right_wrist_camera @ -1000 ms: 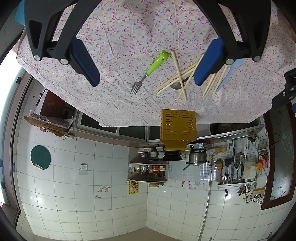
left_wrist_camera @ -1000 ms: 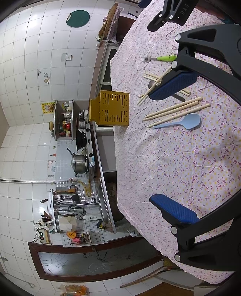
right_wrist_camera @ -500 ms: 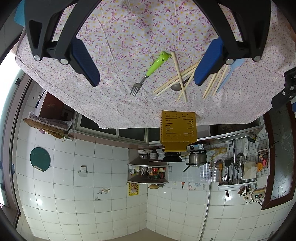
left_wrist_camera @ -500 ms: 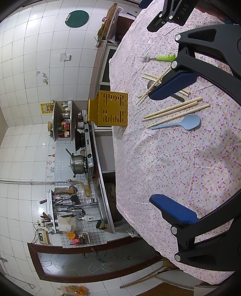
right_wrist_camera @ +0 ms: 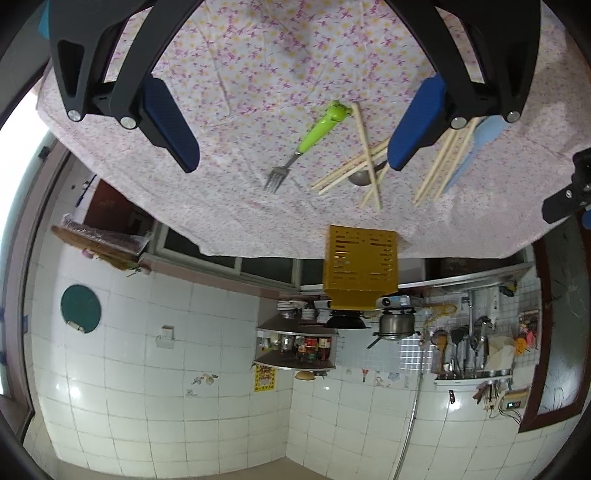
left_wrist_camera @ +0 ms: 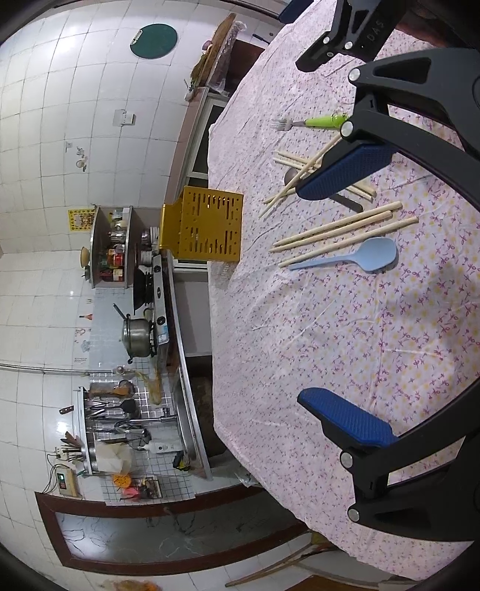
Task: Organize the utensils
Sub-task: 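Grasp a wooden chopstick with the left tool while the right tool grasps the green-handled fork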
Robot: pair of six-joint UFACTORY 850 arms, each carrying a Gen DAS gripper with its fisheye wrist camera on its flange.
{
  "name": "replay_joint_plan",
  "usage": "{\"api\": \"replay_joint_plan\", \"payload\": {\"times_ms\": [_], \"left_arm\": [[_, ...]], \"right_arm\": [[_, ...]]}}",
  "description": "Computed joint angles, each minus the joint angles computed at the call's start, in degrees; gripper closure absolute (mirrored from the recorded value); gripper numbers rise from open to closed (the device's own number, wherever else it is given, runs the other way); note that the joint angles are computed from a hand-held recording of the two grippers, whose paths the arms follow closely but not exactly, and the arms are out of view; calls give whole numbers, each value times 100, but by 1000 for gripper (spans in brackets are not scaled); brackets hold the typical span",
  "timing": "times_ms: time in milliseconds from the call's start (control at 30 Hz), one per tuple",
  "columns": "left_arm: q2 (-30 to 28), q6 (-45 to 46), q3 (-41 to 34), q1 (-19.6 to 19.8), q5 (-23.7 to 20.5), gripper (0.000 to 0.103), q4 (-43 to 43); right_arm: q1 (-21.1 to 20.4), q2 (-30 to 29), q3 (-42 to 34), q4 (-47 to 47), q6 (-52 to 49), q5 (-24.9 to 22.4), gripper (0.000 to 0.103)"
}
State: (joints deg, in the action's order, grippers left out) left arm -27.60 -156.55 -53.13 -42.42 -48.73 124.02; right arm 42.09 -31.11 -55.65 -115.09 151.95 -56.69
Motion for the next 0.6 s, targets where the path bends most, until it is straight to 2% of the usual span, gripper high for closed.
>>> {"api": "replay_joint_plan", "payload": {"times_ms": [133, 300, 433, 533, 600], "left_arm": [[-114, 224, -168, -3, 44, 5, -133], [-190, 570, -496, 143, 640, 5, -101], [-295, 809, -754, 288, 979, 5, -123], [-363, 989, -1014, 467, 1481, 5, -60], [-455, 1380, -1302, 607, 1892, 5, -397]], "right_arm": [[55, -151, -164, 298, -404, -388, 4], [-34, -231, -455, 603, -1038, -371, 4], [-315, -209, -624, 696, -1169, 220, 4], [-605, -267, -803, 670, -1280, 888, 4], [-803, -356, -1038, 860, -1647, 1341, 4]]}}
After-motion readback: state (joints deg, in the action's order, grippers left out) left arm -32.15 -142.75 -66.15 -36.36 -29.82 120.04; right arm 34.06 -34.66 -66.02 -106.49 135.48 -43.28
